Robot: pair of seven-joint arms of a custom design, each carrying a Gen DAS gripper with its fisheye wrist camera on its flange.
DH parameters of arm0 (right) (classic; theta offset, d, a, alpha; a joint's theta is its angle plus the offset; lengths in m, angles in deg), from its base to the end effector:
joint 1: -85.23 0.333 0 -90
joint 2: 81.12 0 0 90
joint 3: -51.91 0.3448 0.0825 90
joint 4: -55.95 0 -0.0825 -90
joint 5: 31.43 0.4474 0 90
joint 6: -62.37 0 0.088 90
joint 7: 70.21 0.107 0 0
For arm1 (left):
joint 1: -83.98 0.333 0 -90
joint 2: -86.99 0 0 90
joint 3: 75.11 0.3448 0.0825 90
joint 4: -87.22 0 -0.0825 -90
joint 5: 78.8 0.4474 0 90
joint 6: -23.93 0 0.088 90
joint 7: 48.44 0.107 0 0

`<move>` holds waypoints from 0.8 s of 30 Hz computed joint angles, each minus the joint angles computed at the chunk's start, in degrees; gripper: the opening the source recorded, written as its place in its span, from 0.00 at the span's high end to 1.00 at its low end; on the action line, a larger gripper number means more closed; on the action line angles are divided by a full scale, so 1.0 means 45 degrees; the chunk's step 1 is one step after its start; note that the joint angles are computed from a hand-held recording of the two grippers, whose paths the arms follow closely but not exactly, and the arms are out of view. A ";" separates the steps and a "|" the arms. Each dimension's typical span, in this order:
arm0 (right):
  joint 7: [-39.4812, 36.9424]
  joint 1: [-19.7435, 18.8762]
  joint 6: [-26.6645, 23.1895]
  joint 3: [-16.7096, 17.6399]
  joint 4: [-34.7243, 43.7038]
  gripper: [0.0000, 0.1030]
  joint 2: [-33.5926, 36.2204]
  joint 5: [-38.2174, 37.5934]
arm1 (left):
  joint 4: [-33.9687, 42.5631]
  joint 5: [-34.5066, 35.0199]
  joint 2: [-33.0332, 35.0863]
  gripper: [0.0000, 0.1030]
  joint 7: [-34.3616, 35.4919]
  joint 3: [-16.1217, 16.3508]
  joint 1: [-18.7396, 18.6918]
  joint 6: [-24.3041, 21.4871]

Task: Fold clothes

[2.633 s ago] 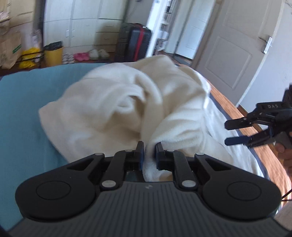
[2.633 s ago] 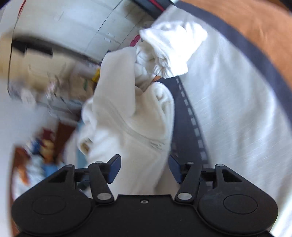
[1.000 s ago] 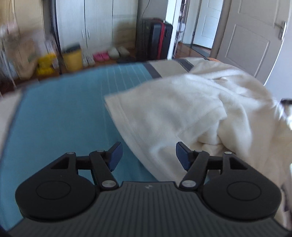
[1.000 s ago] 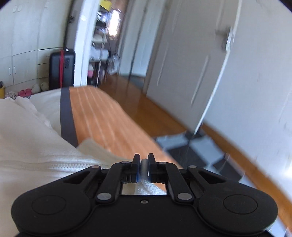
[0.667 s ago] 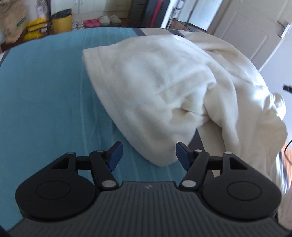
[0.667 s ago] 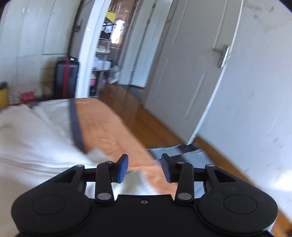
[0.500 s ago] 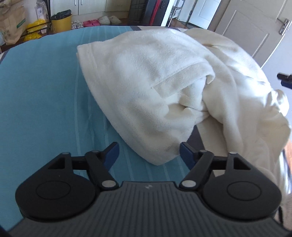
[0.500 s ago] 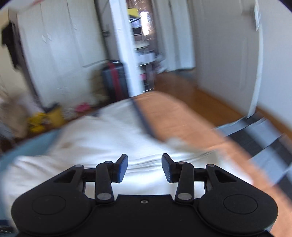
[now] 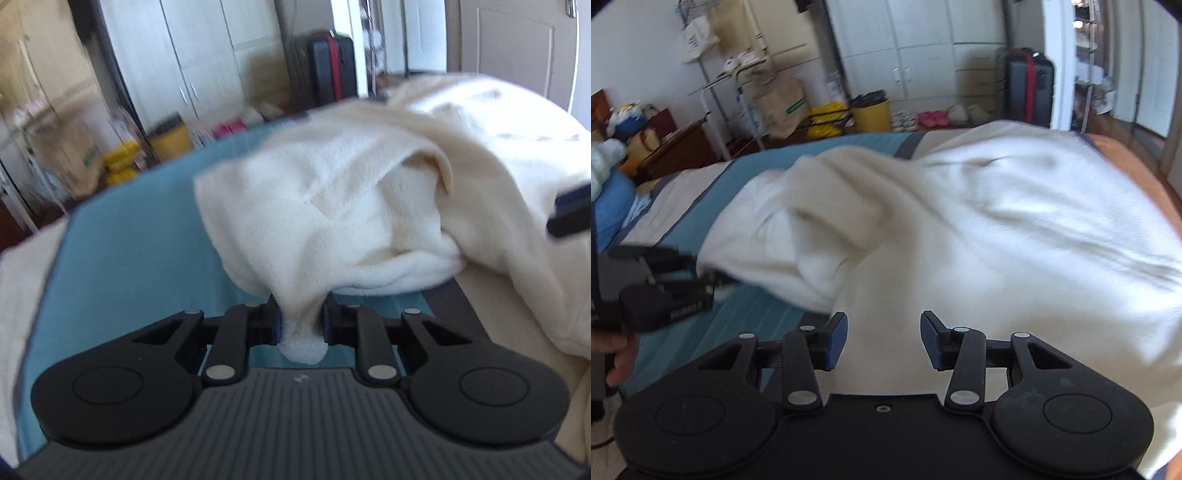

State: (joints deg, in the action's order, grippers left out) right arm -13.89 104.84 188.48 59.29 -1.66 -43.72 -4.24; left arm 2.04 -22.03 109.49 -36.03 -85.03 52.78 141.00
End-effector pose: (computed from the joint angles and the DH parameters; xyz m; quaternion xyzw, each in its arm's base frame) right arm 0.7753 0.3673 0.5615 -0.8687 0.3353 -0.0278 0.3636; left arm 0.6239 -0.4557 0.4960 -0.7190 0.5547 -0.1771 0.3794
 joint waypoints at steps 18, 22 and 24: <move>-0.2482 -0.0082 0.4734 0.0224 -0.3648 0.89 -0.2382 0.0123 | -0.2448 0.1992 -0.2393 0.85 -0.3280 -0.0626 0.0741 0.0755; -0.3549 -0.1284 0.4835 0.0831 -0.4842 0.89 -0.3864 0.3095 | -0.3259 0.2534 -0.3251 0.85 -0.4324 -0.0701 0.0993 0.2516; -0.4163 -0.1652 0.4812 0.0810 -0.5813 0.89 -0.4775 0.4380 | -0.3946 0.2904 -0.3954 0.85 -0.5190 -0.0814 0.1233 0.3966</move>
State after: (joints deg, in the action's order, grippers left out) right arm -32.62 97.41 210.14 62.94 -27.82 -65.21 15.47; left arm -15.72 -8.96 91.69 -59.39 -88.69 58.32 158.84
